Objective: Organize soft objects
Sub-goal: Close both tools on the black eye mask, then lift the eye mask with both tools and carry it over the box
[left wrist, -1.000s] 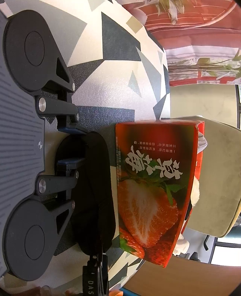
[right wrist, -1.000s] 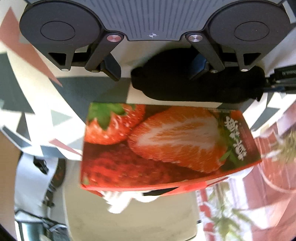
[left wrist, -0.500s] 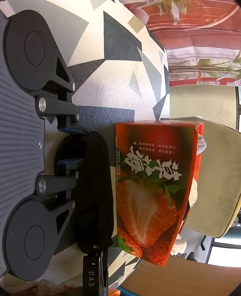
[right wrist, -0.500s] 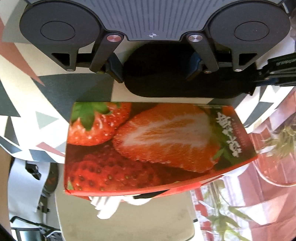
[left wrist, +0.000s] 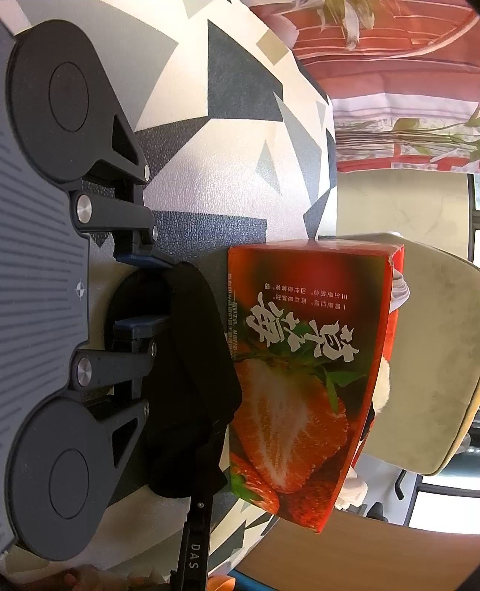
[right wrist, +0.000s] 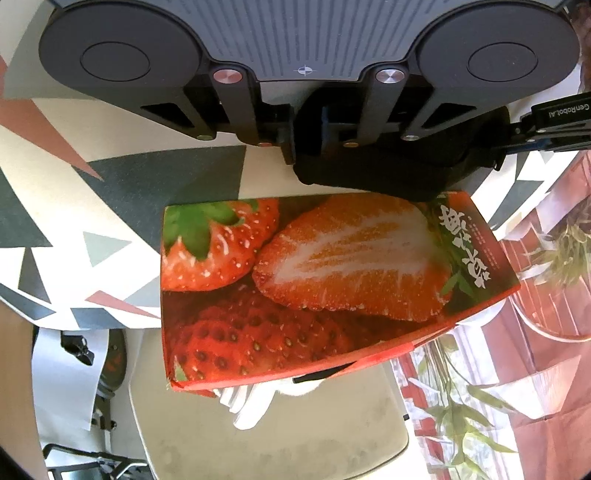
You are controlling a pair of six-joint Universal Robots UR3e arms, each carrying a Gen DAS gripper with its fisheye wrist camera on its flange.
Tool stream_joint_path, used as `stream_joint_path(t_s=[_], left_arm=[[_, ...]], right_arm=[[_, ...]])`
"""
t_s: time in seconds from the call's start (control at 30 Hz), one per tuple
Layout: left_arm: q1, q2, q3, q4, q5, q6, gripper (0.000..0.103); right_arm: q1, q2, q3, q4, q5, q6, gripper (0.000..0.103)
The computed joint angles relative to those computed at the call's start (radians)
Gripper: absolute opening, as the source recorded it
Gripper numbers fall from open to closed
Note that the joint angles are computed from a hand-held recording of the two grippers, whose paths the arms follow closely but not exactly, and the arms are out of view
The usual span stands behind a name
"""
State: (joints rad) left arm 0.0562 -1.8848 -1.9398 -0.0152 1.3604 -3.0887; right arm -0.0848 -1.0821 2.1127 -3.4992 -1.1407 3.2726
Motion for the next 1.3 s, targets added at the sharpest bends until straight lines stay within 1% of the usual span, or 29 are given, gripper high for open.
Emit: stream_joint_path(t_s=[0.13, 0.2, 0.23, 0.27, 0.37, 0.43, 0.57, 0.7, 0.83, 0.97, 1.13, 1.2, 1.3], left_arm=[[-0.006, -0.002, 0.008, -0.007, 0.008, -0.001, 0.028], [-0.005, 0.003, 0.019, -0.032, 0.011, -0.001, 0.025], [0.0, 0.014, 0.018, -0.047, 0.005, -0.005, 0.021], [0.011, 0.03, 0.013, -0.063, -0.013, -0.014, 0.015], [0.044, 0.08, -0.022, -0.053, -0.059, -0.036, 0.009], [0.058, 0.115, -0.045, -0.033, -0.085, -0.033, 0.008], [0.071, 0.173, -0.067, -0.016, -0.124, -0.039, 0.008], [0.077, 0.219, -0.07, -0.008, -0.152, -0.02, 0.008], [0.092, 0.266, -0.05, -0.004, -0.171, -0.022, 0.008], [0.104, 0.27, 0.027, -0.016, -0.193, -0.046, 0.007], [0.087, 0.212, 0.192, -0.067, -0.206, -0.057, 0.007], [0.065, 0.165, 0.275, -0.086, -0.184, -0.044, 0.007], [0.022, 0.081, 0.408, -0.114, -0.125, -0.006, 0.007]], right_arm=[[-0.004, -0.005, 0.023, -0.036, -0.005, 0.006, 0.009], [-0.001, -0.01, 0.025, -0.039, -0.012, 0.006, 0.008], [0.002, -0.015, 0.028, -0.041, -0.017, 0.006, 0.008], [0.002, -0.02, 0.033, -0.049, -0.02, 0.003, 0.008], [-0.008, -0.051, 0.068, -0.072, -0.018, -0.004, 0.007], [-0.033, -0.085, 0.098, -0.085, 0.015, -0.025, 0.007], [-0.074, -0.152, 0.127, -0.107, 0.073, -0.023, 0.006], [-0.112, -0.223, 0.13, -0.1, 0.136, -0.019, 0.006], [-0.149, -0.288, 0.109, -0.077, 0.201, -0.029, 0.006], [-0.17, -0.309, 0.051, -0.089, 0.231, -0.009, 0.006], [-0.166, -0.288, -0.091, -0.017, 0.242, 0.002, 0.006], [-0.162, -0.268, -0.16, 0.019, 0.241, 0.004, 0.006], [-0.15, -0.227, -0.272, 0.076, 0.224, -0.005, 0.006]])
